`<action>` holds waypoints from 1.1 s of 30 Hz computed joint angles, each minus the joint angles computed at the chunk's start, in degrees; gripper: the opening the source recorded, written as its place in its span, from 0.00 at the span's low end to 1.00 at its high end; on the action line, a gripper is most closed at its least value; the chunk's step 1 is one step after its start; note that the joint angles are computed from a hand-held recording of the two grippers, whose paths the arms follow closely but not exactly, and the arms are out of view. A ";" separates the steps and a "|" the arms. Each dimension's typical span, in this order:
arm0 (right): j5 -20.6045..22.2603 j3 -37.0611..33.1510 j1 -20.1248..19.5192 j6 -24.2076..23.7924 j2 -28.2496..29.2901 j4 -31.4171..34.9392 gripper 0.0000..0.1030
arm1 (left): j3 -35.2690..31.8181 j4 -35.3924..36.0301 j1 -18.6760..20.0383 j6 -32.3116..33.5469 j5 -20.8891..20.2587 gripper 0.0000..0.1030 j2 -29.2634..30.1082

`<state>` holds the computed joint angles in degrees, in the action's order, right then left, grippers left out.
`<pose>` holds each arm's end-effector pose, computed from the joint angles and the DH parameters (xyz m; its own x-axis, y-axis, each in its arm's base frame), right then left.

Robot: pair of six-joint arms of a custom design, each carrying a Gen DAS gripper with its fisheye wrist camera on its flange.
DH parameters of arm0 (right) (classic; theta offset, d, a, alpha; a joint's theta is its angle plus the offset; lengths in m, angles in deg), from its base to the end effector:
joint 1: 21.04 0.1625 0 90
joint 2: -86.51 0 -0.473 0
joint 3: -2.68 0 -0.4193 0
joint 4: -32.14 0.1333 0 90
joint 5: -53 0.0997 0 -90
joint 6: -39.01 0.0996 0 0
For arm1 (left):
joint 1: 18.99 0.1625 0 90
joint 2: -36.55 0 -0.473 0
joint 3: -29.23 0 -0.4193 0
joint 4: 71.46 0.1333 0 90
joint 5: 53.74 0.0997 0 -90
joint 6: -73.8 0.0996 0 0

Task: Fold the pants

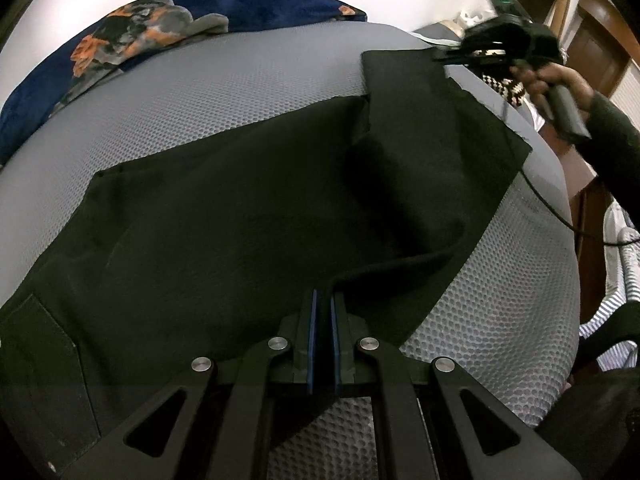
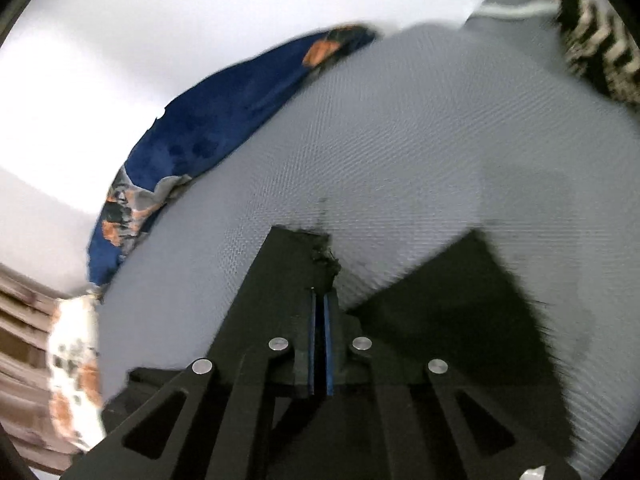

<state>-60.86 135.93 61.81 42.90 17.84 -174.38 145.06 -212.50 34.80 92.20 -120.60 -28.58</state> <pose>0.0319 -0.4930 0.2467 -0.8606 0.4704 0.1954 0.1354 0.5811 -0.8025 -0.1945 -0.5575 0.1762 -0.5189 0.7683 -0.3748 0.7952 0.5947 0.1184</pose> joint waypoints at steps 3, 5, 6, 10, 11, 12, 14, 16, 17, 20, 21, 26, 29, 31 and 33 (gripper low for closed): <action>-11.70 5.20 2.70 -0.31 -0.77 -5.25 0.03 | 0.30 -0.13 -0.22 0.68 0.39 0.06 0.03; -17.33 8.05 3.26 -0.01 -0.27 -8.01 0.03 | 0.36 0.38 -0.27 1.55 0.44 0.07 0.26; -18.55 10.12 2.53 1.81 -0.37 -8.25 0.03 | 0.35 0.50 -0.30 1.87 0.63 0.07 0.45; -18.48 14.24 -0.94 5.71 0.91 -9.49 0.02 | -0.21 1.69 -0.08 3.08 0.50 0.07 1.16; -17.98 15.16 -1.73 5.94 1.07 -10.82 0.02 | -0.39 1.94 -0.02 3.27 0.37 0.07 1.24; -17.58 15.74 -2.12 5.69 1.56 -12.77 0.02 | -0.54 2.19 0.03 3.43 0.30 0.07 1.31; -17.10 16.35 -2.36 5.96 1.34 -13.80 0.02 | -0.74 2.58 0.02 3.68 0.23 0.07 1.36; -17.53 16.30 -2.08 5.62 1.10 -13.83 0.02 | -0.60 2.80 -0.06 4.32 -0.01 0.07 1.15; -18.08 16.00 -2.00 5.24 1.31 -13.67 0.02 | -0.54 2.80 -0.10 4.75 -0.24 0.07 1.08; -18.19 15.79 -2.66 5.21 1.81 -13.06 0.02 | -0.07 2.53 -0.09 5.30 -0.46 0.07 0.91; -17.31 15.97 -3.28 5.36 1.79 -13.48 0.02 | 0.09 2.61 -0.16 5.11 -0.34 0.07 0.90; -17.67 15.95 -3.04 5.65 1.58 -13.60 0.02 | -1.41 4.65 -0.06 2.66 -0.31 0.19 1.73; -18.82 15.44 -2.18 4.21 1.54 -14.42 0.01 | -2.23 6.43 -0.05 1.15 -0.47 0.38 1.63; -18.85 15.19 -1.98 3.33 1.38 -14.53 0.01 | -1.87 5.82 0.04 1.23 -1.07 0.39 0.89; -19.16 14.98 -2.31 3.32 1.78 -14.24 0.01 | -1.97 5.78 0.34 1.10 -2.39 0.40 0.28</action>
<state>-80.02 150.91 59.49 46.21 19.62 -188.62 143.08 -206.71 35.14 93.30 -122.99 -28.30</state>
